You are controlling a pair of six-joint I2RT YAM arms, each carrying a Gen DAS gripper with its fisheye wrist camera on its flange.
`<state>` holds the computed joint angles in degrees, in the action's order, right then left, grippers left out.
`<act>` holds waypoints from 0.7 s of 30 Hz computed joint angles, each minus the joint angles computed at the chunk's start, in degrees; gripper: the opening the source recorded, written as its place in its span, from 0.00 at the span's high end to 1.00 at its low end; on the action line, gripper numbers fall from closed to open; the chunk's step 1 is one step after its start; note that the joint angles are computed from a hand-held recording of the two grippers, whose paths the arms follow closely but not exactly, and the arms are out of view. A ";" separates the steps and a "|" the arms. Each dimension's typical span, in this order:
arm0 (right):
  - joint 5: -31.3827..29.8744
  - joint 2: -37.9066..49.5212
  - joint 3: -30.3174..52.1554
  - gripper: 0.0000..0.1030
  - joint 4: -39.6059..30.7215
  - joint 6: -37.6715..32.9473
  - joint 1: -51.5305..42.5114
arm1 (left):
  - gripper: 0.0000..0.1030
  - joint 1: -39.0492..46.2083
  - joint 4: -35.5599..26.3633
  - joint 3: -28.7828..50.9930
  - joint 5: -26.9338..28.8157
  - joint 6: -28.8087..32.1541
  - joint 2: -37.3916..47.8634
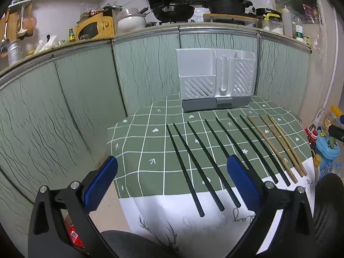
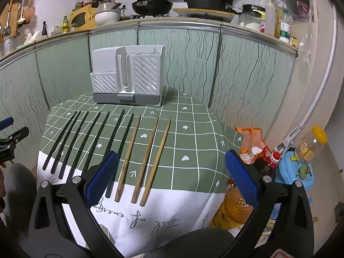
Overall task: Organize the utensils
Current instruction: 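Move both tools toward the row of chopsticks on the cloth, then grasp a black chopstick with the left gripper while the right gripper grasps a wooden chopstick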
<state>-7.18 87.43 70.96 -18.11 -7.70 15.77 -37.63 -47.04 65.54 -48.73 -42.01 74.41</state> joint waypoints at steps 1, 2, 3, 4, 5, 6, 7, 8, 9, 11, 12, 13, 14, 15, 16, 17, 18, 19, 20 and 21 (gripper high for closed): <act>-0.15 0.46 0.16 0.07 -0.06 0.02 -0.03 | 0.05 0.44 0.41 -0.42 0.51 -0.02 0.30; -0.03 1.05 0.26 0.07 -0.03 0.11 0.02 | 0.05 0.72 0.75 -0.82 0.83 -0.13 0.54; 0.22 1.43 0.13 0.07 0.31 0.18 0.11 | 0.05 1.03 0.94 -1.08 1.13 -0.31 0.88; 0.51 1.80 -0.15 0.07 0.90 0.26 0.23 | 0.05 1.41 1.39 -1.54 1.51 -0.45 1.30; 0.71 2.28 -0.45 0.07 1.53 0.24 0.22 | 0.05 1.64 1.83 -1.98 1.61 -0.62 1.52; 1.13 2.76 -0.58 0.07 1.96 0.25 0.35 | 0.05 1.84 2.28 -2.40 1.61 -0.81 1.77; 1.21 3.30 -0.63 0.07 2.34 0.29 0.37 | 0.06 2.09 2.82 -2.86 1.66 -0.89 2.19; 0.91 4.01 -0.82 0.07 2.95 0.37 0.30 | 0.08 2.36 2.84 -3.02 1.57 -1.37 2.97; 0.84 4.54 -1.01 0.07 3.39 0.39 0.21 | 0.09 2.72 3.30 -3.44 1.99 -1.55 3.31; 1.34 6.25 -0.52 0.07 3.24 0.74 0.26 | 0.16 3.52 4.39 -4.34 3.38 -1.78 3.77; 1.18 6.99 -0.41 0.07 3.21 0.88 0.21 | 0.17 3.97 5.05 -4.78 4.16 -2.09 4.18; 0.97 7.61 -0.36 0.08 3.25 1.06 0.09 | 0.22 4.32 6.06 -5.42 4.92 -2.27 4.36; 0.97 8.29 -0.41 0.09 3.52 1.41 0.06 | 0.25 4.65 6.97 -5.98 5.58 -2.58 4.71; 0.99 8.79 -0.52 0.10 3.80 1.65 -0.03 | 0.25 4.91 7.28 -6.12 5.95 -2.84 5.32; 1.05 9.31 -0.53 0.13 4.04 1.89 -0.04 | 0.25 5.24 7.77 -6.24 6.41 -2.76 5.93; 0.91 9.92 -0.57 0.15 4.34 2.27 -0.09 | 0.25 5.38 8.38 -6.60 6.60 -2.89 6.39; 0.95 10.17 -0.86 0.16 4.82 2.56 -0.06 | 0.26 5.55 8.98 -6.94 6.84 -3.02 6.69; 0.80 10.42 -1.15 0.19 5.29 2.73 -0.10 | 0.28 5.75 9.88 -7.46 7.43 -3.06 6.84; 0.46 10.81 -1.26 0.21 5.56 2.88 -0.07 | 0.30 5.96 10.33 -7.62 7.70 -3.07 7.02; 0.43 11.25 -1.21 0.24 5.61 2.90 0.05 | 0.30 6.03 10.53 -7.67 7.75 -3.23 7.14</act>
